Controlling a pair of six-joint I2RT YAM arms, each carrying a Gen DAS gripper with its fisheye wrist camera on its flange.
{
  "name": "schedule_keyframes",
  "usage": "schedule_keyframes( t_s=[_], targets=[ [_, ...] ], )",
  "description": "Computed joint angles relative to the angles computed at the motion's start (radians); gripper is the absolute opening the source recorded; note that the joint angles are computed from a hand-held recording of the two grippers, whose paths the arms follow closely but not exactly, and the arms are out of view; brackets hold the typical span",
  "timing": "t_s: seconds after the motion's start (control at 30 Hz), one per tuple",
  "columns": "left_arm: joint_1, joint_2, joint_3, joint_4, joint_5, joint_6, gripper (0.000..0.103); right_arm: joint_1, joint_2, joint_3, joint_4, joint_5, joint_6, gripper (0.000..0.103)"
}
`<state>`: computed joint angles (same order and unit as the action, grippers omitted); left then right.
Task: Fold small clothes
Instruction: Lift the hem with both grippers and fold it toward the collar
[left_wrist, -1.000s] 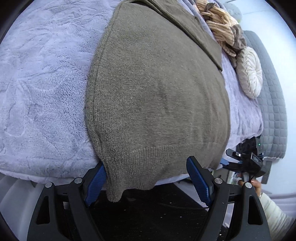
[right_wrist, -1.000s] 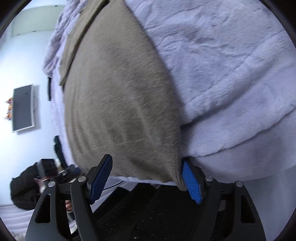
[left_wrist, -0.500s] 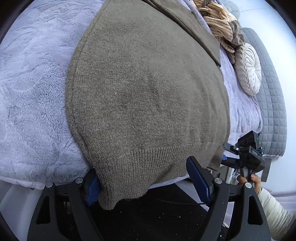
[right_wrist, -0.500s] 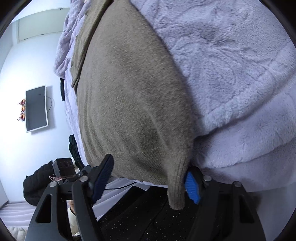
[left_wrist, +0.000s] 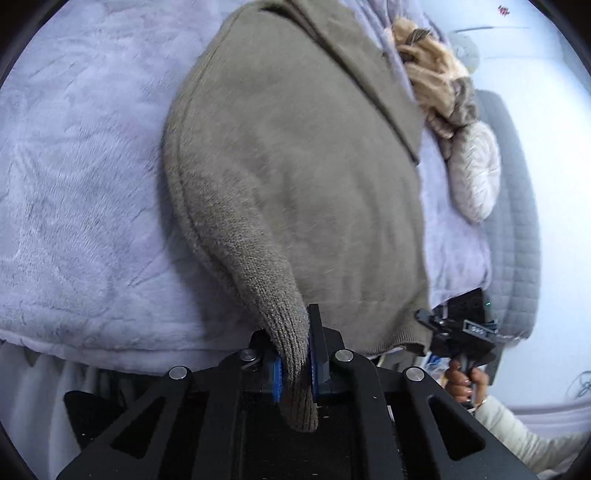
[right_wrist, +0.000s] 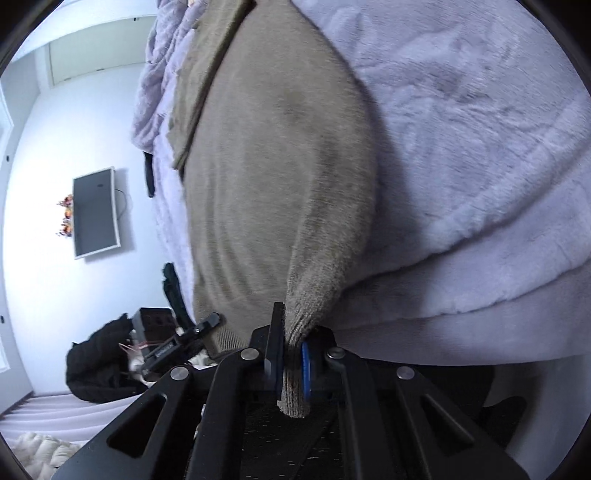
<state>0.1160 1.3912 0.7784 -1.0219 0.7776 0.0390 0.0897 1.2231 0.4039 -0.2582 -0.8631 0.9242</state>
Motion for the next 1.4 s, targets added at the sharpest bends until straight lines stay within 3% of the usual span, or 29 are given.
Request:
schedule_keyframes(
  t_s=[0.13,0.33,0.53,0.7,0.93,1.3,1.37,1.4],
  targets=[
    [-0.030,-0.004,0.048,0.040,0.065,-0.087,0.011,0.006,0.013,0.027,0.153,-0.038,0.131,0.007],
    [-0.093,0.065,0.192,0.147,0.100,-0.240,0.011,-0.026,0.129,0.167,0.312,-0.083,0.233,0.007],
    [-0.127,0.199,0.424,0.240,0.092,-0.363,0.011,-0.077,0.286,0.412,0.314,-0.132,0.228,0.007],
    [-0.164,0.363,0.654,0.299,0.018,-0.431,0.011,-0.117,0.451,0.695,0.165,-0.163,0.124,0.007],
    [-0.191,0.623,0.979,0.336,-0.071,-0.493,0.011,-0.194,0.793,1.221,-0.180,-0.159,-0.085,0.007],
    [-0.207,1.174,1.646,0.096,-0.217,-0.480,0.011,-0.207,1.403,2.050,-0.640,-0.030,-0.220,0.008],
    [-0.213,1.237,1.725,0.059,-0.250,-0.484,0.011,-0.204,1.552,2.276,-0.761,0.002,-0.230,0.008],
    [-0.216,1.303,1.831,0.000,-0.265,-0.484,0.011,-0.204,1.628,2.401,-0.823,0.016,-0.229,0.008]
  ],
)
